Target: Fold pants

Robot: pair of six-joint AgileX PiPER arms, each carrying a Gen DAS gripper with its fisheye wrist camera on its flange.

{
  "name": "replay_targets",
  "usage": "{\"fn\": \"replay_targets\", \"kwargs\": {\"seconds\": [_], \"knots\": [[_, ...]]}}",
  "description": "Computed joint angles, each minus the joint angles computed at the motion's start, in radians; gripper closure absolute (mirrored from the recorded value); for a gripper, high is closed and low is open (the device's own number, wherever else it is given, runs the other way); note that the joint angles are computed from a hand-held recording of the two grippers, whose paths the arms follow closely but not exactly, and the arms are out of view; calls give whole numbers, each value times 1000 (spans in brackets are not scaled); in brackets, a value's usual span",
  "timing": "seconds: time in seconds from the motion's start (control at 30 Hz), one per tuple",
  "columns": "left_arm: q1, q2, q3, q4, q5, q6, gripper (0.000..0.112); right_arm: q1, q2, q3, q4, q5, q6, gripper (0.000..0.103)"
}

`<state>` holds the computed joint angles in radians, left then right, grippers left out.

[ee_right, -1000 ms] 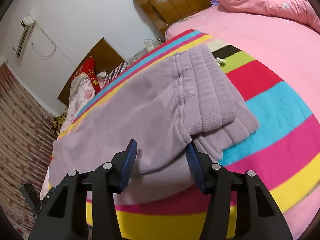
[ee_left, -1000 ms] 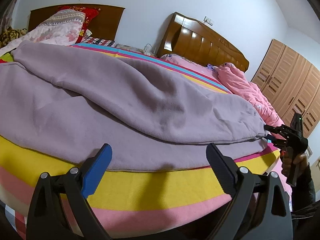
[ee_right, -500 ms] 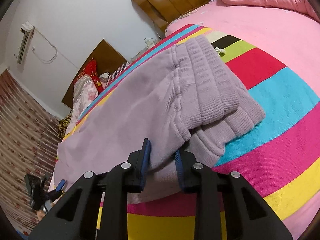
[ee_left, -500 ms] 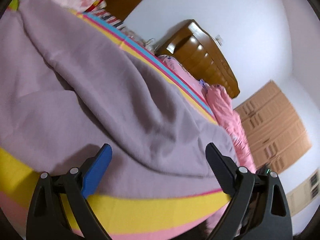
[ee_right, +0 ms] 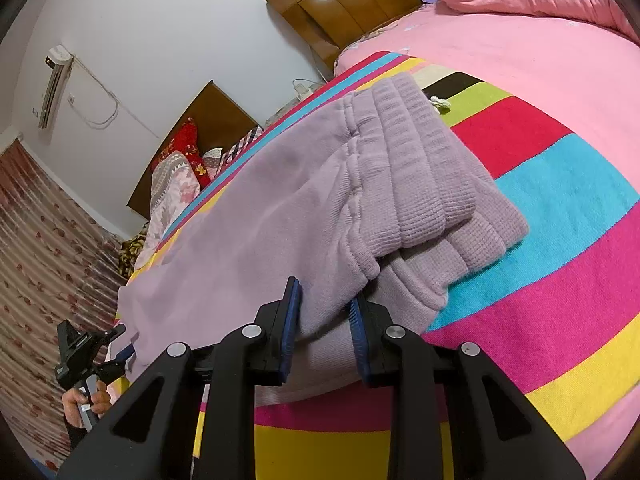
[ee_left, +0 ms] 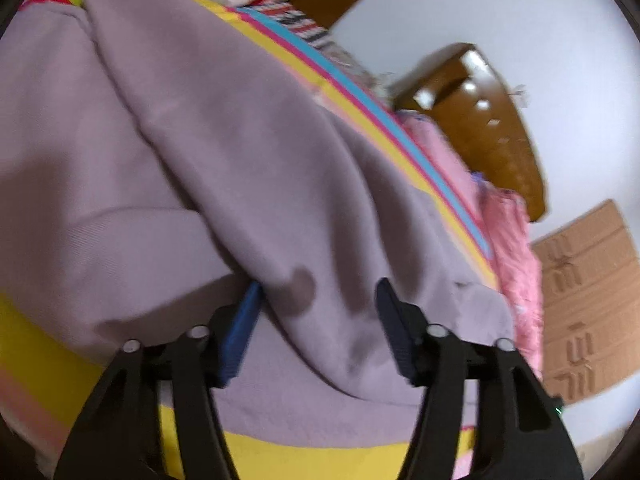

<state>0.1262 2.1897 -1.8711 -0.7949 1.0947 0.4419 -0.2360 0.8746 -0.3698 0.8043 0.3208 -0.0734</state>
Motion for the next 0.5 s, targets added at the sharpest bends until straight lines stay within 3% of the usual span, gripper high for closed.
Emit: {"fn": "replay_targets", "kwargs": {"seconds": [0.03, 0.1, 0.2, 0.23, 0.27, 0.3, 0.33, 0.5], "knots": [[2, 18, -36, -2, 30, -17, 36, -7, 0, 4, 28, 1, -29, 77], [-10, 34, -81, 31, 60, -46, 34, -25, -1, 10, 82, 9, -89, 77], [-34, 32, -94, 73, 42, -79, 30, -68, -5, 22, 163, 35, -193, 77], [-40, 21, -72, 73, 15, -75, 34, -73, -3, 24, 178, 35, -213, 77], [-43, 15, -53, 61, -5, -59, 45, -81, -3, 26, 187, 41, -227, 77], [-45, 29, -62, 44, 10, -48, 92, -80, -3, 25, 186, 40, -226, 77], [-45, 49, -71, 36, 29, -57, 106, -81, -4, 26, 183, 41, -222, 78], [-8, -57, 134, -164, -85, 200, 108, -81, 6, -7, 101, 56, -156, 86]]}}
